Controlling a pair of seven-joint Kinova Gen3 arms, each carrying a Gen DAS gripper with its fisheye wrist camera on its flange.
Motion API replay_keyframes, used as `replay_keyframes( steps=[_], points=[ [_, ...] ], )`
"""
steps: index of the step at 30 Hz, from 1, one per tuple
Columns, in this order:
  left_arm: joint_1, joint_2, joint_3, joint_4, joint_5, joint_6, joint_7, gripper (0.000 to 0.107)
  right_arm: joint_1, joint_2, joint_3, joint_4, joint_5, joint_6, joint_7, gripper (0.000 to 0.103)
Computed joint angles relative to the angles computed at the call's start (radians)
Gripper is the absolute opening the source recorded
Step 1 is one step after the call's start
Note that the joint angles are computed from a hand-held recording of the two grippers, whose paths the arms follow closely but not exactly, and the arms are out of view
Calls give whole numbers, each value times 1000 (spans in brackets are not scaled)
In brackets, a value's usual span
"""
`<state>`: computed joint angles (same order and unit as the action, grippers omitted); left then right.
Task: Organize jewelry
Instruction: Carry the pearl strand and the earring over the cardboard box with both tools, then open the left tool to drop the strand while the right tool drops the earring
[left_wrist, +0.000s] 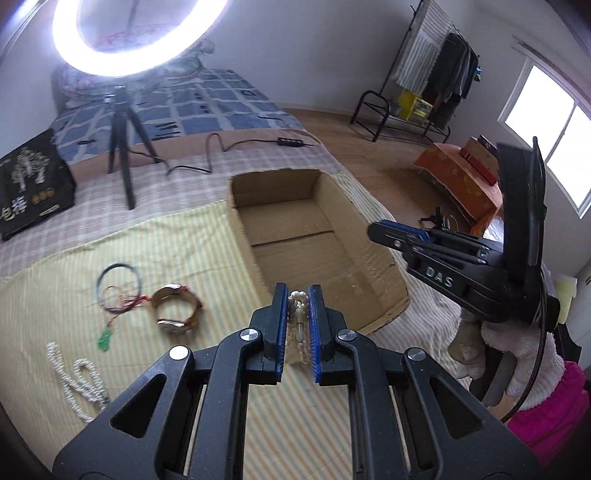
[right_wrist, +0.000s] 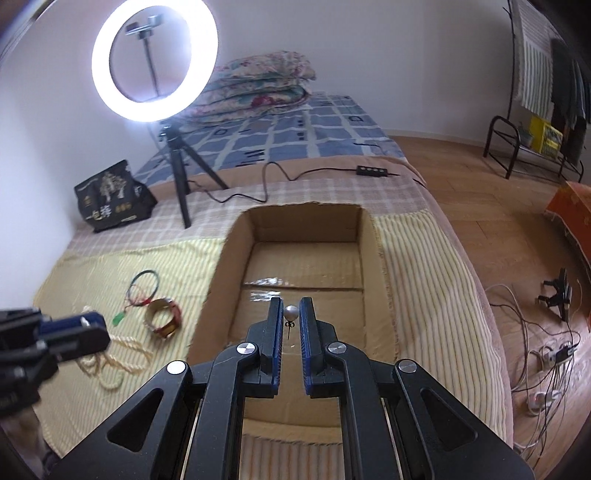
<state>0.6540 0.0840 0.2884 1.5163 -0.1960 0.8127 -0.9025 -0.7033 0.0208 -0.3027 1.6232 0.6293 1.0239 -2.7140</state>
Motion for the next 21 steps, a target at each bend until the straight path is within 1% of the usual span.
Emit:
replay_keyframes(
  steps=[4,10,15,21],
  points=[
    [24,58,2,-33,-4,-2,0,9,27,-4,19,19,-30,-26,18,7],
    [65,116,-20,-61,-2,1,4,9,56,3,29,28,-72,-51,43,7],
    [84,142,-35,-69,6,0,-4,9,61,19,37,26,-95,-57,65,7],
    [92,144,-45,-69,10,0,-14,9,54,28,46,23,-97,-54,66,7]
  ],
)
